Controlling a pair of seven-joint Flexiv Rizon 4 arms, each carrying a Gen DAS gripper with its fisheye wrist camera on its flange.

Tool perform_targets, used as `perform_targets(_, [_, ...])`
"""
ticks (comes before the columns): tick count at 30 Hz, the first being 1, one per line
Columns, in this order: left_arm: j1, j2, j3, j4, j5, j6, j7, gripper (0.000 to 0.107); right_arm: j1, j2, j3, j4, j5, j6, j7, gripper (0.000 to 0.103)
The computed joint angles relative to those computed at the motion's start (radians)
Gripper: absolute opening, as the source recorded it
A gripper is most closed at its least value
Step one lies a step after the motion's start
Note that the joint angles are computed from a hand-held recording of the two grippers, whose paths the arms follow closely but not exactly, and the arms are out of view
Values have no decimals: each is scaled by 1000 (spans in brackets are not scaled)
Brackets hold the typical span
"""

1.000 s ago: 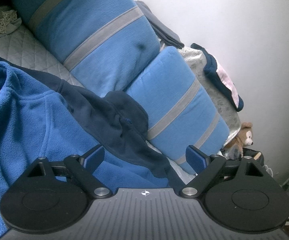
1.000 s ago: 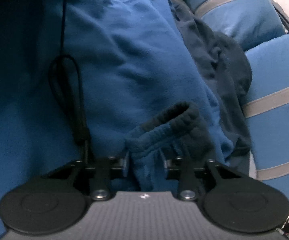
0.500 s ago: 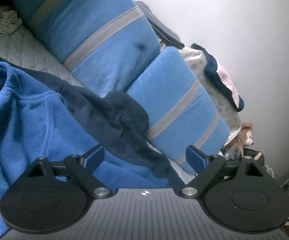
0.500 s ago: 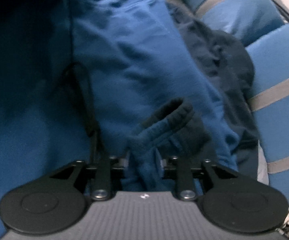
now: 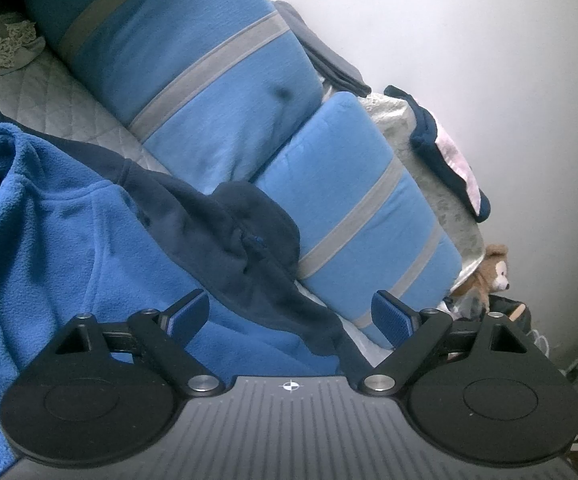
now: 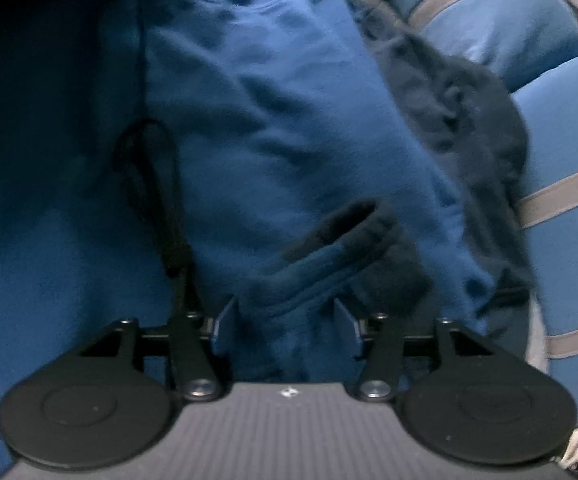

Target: Fold clothes

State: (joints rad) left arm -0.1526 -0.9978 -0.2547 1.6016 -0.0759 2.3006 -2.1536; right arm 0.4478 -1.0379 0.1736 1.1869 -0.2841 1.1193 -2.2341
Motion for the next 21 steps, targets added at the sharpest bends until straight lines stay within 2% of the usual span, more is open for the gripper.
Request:
perform_targets(1, [0, -1, 0, 0, 0, 1, -1, 90, -5, -1, 10, -3, 5, -13, -7, 50])
perform_targets(7, [0, -3, 0, -4, 2, -1, -2, 90, -12, 15, 21, 22, 20, -27, -33, 31])
perform_targets(11, [2, -3, -1, -4, 4, -1, -2, 90, -1, 23, -6, 58, 5, 32, -25, 22])
perform_targets(15, [1, -3, 0, -3, 4, 0, -3, 90, 9, 43, -52, 97, 1, 170, 79, 15])
perform_targets(18, [0, -3, 1, -3, 3, 2, -1, 90, -2, 67, -88, 99, 25, 305, 210, 12])
perform_targets(21, [-2, -3, 4, -2, -1, 11, -2, 90, 3, 106, -197, 94, 79, 465, 392, 12])
